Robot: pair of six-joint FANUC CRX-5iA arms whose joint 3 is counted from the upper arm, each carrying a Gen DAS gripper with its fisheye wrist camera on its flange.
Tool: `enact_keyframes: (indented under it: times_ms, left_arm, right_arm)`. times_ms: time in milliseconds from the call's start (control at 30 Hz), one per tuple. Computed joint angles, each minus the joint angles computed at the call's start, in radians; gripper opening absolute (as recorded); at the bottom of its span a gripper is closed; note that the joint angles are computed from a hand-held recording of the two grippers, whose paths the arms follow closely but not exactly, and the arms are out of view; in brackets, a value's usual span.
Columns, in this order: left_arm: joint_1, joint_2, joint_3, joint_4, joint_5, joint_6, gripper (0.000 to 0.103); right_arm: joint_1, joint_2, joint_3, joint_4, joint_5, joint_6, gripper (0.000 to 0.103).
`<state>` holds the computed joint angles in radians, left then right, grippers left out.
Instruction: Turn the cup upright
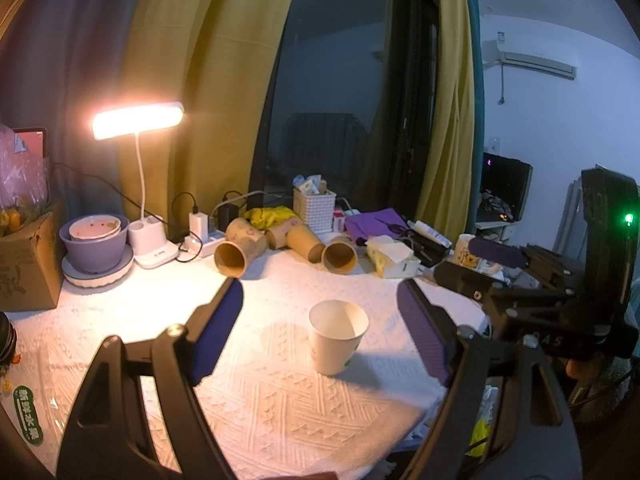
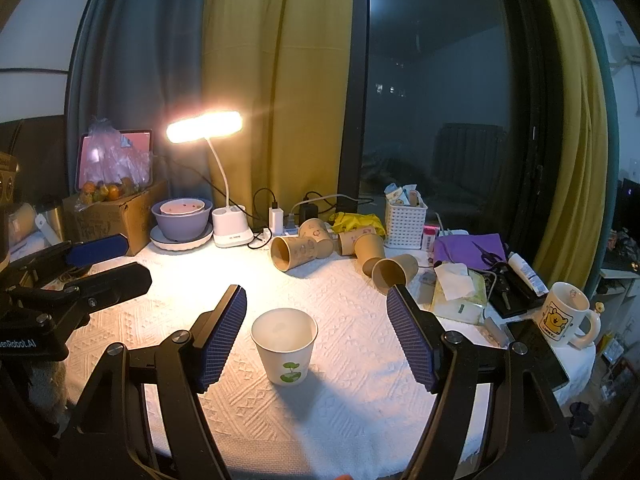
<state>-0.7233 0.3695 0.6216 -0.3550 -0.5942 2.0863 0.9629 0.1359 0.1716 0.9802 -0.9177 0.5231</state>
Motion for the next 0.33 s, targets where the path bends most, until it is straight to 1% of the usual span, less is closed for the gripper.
enact_keyframes:
  times_ms: [167, 267, 333]
  left_arm:
    - [0.0, 0.001, 0.001, -0.001, -0.001, 0.001, 0.081]
    - [-0.001, -0.003, -0.012, 0.004, 0.022, -0.01, 0.081]
    - [0.006, 0.0, -0.02, 0.039, 0.033, -0.047, 0.081]
  right_arm:
    - [-0.003, 0.0, 0.004, -0.003, 0.0, 0.005, 0.076]
    - [-0.002, -0.001, 0.002, -0.002, 0.001, 0.003, 0.076]
    - [-0.003, 0.001, 0.005, -0.004, 0.001, 0.014, 0.076]
